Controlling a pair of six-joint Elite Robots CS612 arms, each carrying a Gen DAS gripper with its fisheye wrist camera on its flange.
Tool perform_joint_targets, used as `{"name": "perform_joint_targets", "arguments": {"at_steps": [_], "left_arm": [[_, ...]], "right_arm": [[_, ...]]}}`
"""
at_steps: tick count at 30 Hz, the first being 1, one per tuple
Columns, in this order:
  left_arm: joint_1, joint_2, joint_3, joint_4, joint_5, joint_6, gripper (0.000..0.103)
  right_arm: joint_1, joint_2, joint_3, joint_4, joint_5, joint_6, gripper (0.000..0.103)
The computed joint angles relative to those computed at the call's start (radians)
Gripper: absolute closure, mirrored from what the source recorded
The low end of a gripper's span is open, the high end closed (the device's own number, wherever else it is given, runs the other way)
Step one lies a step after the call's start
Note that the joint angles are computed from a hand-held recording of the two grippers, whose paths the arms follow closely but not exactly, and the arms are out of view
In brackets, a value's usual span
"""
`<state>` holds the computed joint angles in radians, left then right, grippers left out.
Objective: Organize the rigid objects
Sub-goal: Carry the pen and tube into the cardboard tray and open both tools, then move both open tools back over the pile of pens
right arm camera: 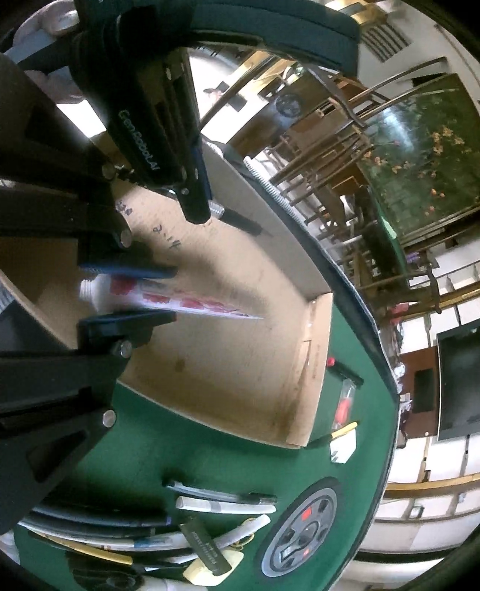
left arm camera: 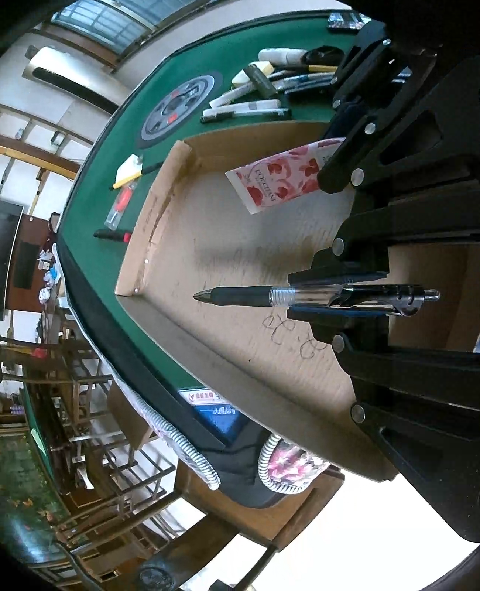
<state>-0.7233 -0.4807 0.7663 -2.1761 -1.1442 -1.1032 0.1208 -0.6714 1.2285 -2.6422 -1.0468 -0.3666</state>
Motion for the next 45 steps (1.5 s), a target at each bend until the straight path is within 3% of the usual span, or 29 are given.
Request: {"name": "perform_joint_targets", "arguments": {"at_steps": [12, 17, 20, 22, 25, 32, 36, 39, 41, 45], "left_arm": [[0.011, 0.010, 0.012, 0.002, -0.005, -0.031, 0.093], [0.013, 0.001, 0.027, -0.010, -0.019, -0.039, 0.088], [0.008, -0.015, 0.048, -0.011, -0.002, -0.066, 0.069], [0.001, -0.027, 0.063, -0.019, 0.019, -0.080, 0.067], [-0.011, -0.044, 0.081, -0.038, 0.040, -0.084, 0.067], [-0.051, -0.044, 0.037, 0.004, 0.103, -0.065, 0.067], [-0.076, -0.042, 0.021, -0.032, 0.115, -0.039, 0.067], [-0.088, -0.025, -0.007, -0.091, 0.076, 0.003, 0.054], [-0.096, -0.002, -0.047, -0.108, 0.047, 0.036, 0.054], [-0.109, 0.063, -0.172, -0.056, 0.012, 0.099, 0.054]], "right_arm": [[0.022, 0.004, -0.007, 0.048, -0.094, -0.047, 0.085], [0.021, -0.003, 0.008, 0.046, -0.091, -0.055, 0.085], [0.015, -0.015, 0.019, 0.054, -0.067, -0.058, 0.076], [0.010, -0.032, 0.047, 0.011, -0.051, -0.073, 0.060], [0.002, -0.056, 0.087, -0.034, -0.031, -0.080, 0.060], [-0.037, -0.112, 0.170, -0.097, 0.046, -0.081, 0.060], [-0.074, -0.136, 0.213, -0.105, 0.117, -0.101, 0.059], [-0.109, -0.152, 0.251, -0.105, 0.163, -0.143, 0.059], [-0.130, -0.160, 0.273, -0.102, 0.181, -0.173, 0.059], [-0.174, -0.171, 0.304, -0.103, 0.186, -0.161, 0.059]]}}
